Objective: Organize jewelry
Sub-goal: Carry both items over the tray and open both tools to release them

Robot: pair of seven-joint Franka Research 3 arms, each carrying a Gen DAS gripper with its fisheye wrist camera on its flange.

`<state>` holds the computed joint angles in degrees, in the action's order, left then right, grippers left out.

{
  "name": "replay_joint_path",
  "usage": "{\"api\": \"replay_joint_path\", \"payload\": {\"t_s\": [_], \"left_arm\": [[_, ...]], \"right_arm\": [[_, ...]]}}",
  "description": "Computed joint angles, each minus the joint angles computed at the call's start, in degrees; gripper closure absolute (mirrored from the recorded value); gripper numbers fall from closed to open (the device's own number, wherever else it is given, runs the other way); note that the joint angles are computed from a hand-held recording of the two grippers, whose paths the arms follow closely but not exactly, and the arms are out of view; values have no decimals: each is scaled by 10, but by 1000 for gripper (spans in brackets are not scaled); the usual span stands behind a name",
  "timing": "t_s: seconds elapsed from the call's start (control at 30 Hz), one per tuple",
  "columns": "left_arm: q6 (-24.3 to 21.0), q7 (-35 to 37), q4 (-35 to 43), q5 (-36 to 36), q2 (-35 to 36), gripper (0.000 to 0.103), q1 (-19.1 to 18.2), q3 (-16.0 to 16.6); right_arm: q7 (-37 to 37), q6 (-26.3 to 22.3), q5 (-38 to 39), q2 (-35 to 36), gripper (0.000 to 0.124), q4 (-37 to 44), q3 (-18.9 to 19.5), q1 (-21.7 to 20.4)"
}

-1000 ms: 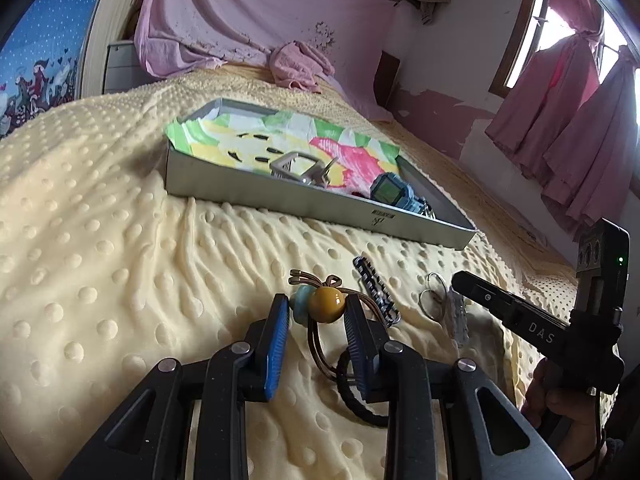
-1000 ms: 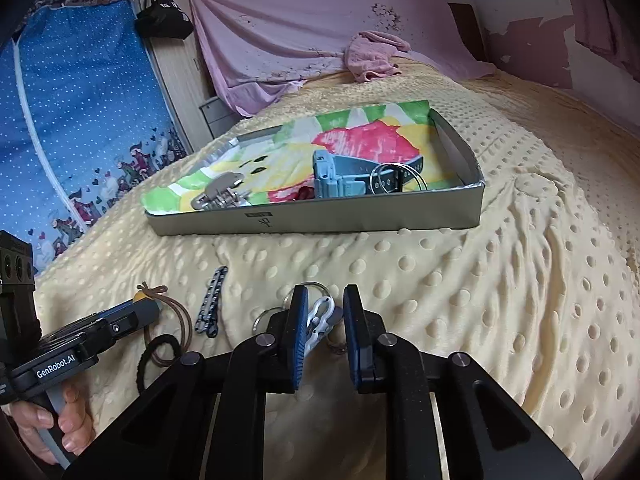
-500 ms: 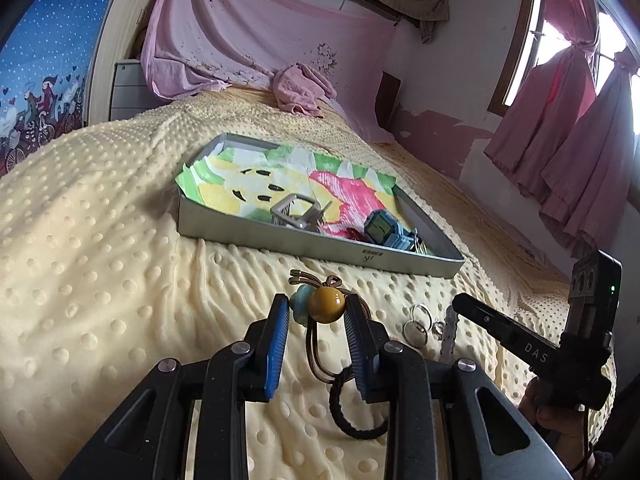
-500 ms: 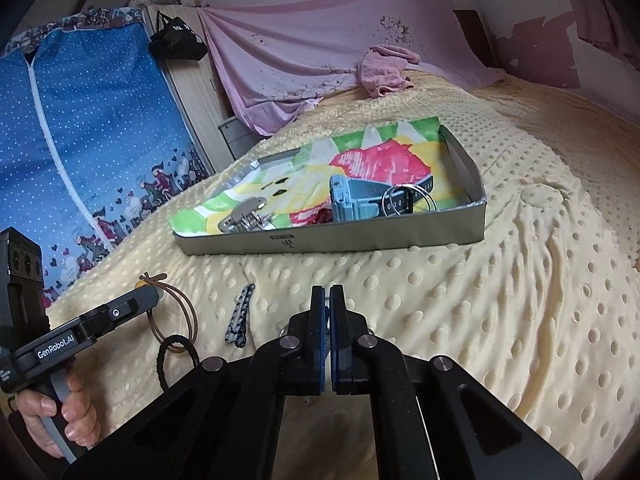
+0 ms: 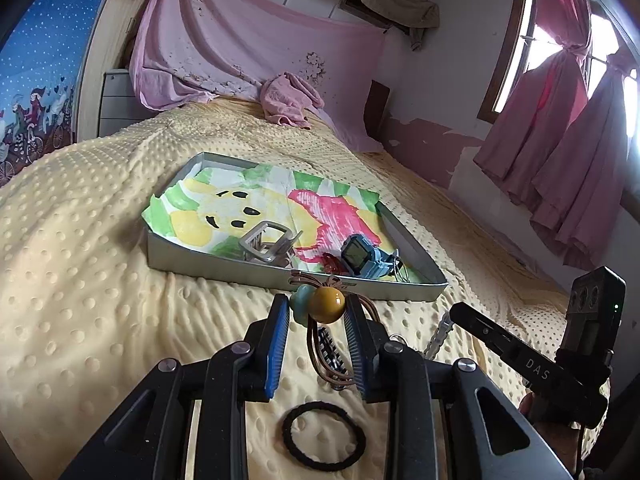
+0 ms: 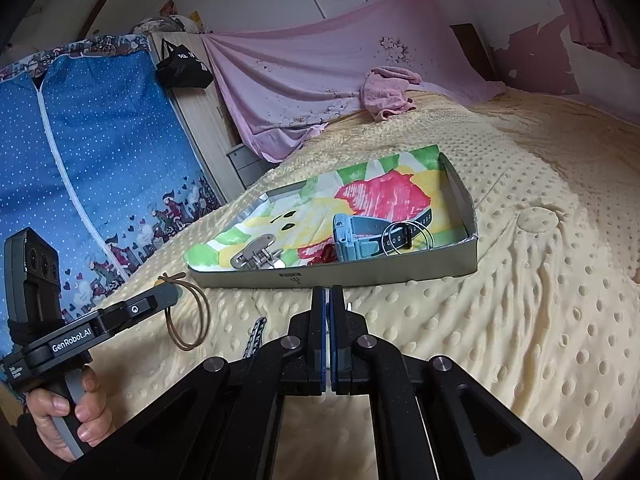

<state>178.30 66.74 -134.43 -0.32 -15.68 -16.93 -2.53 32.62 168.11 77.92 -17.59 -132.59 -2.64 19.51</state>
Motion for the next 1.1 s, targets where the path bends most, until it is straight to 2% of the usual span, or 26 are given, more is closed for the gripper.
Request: {"api": "replay_joint_path", "payload": {"t_s": [0.23,0.43,0.5,0.57,0.67,0.77,0.97,1.1], "left_arm": [[-1,17,31,-17,30,76,-15,8],[-12,4,115,-3,99,76,22,-30],[-18,-11,143,17,121,76,40,-47],[-29,-57,175,79,148,76,60,-65],[-45,-95,212,126,180,76,70,-74],[-60,-115,235,156,204,76,70,-75],[-92,-102,258,137,227,76,74,-87],[-105,-96,260,129,226,76,74,-88]], "right_arm": [[-36,3,40,7,122,20,-5,-1],[-101,1,117,38,122,76,-3,-20],[-119,2,139,49,122,92,1,-32],[-139,0,164,68,122,115,2,-45],[-152,-9,185,99,122,148,7,-64],[-130,-12,156,127,122,171,14,-78],[9,-20,-2,165,122,179,25,-92],[54,-17,-61,178,122,177,31,-96]]}}
